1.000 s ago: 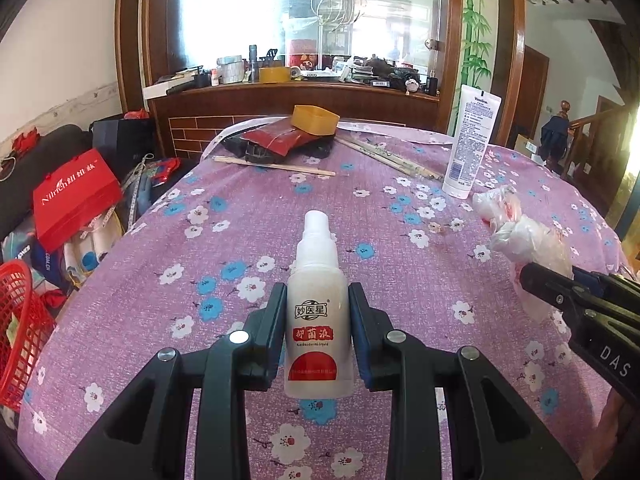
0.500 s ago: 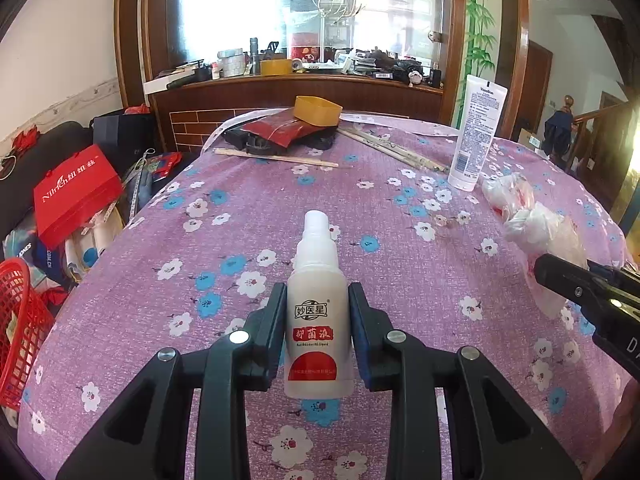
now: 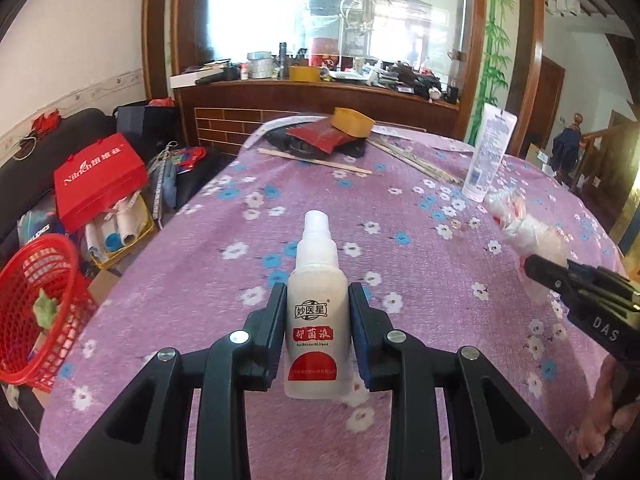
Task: Collect trash
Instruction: 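Carry the spray bottle and plastic bag over the red basket with both tools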
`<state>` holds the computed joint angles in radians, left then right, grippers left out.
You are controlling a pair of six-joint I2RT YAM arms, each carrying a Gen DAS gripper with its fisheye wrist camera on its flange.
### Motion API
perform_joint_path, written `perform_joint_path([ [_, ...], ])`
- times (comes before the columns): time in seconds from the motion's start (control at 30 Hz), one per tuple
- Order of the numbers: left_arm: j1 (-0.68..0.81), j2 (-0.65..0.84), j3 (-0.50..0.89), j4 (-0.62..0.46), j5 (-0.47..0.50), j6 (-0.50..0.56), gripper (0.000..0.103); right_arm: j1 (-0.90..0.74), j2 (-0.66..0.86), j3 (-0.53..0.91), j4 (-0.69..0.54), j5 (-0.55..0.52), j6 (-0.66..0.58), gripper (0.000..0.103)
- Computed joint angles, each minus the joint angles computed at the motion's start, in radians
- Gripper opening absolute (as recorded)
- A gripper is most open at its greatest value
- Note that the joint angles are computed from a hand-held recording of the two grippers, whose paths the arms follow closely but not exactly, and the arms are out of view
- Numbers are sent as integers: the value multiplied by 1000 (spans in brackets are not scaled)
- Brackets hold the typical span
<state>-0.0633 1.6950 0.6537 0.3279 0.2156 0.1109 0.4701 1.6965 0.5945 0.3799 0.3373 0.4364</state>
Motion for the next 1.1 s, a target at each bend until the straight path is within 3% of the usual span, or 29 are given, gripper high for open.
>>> perform_joint_path([
  [0.13, 117, -57, -1, -70, 82, 33, 29, 3, 20, 49, -48, -104, 31, 31],
  [0.47, 415, -41, 65, -125, 205, 96, 29, 180, 137, 314, -207, -161, 86, 31],
  [0.73, 582, 89, 187, -132, 179, 109, 29, 290, 362, 712, -369, -184, 47, 31],
  [1.1, 720, 251, 387, -211, 232, 100, 29, 367, 725, 1352, -662, -229, -5, 31],
])
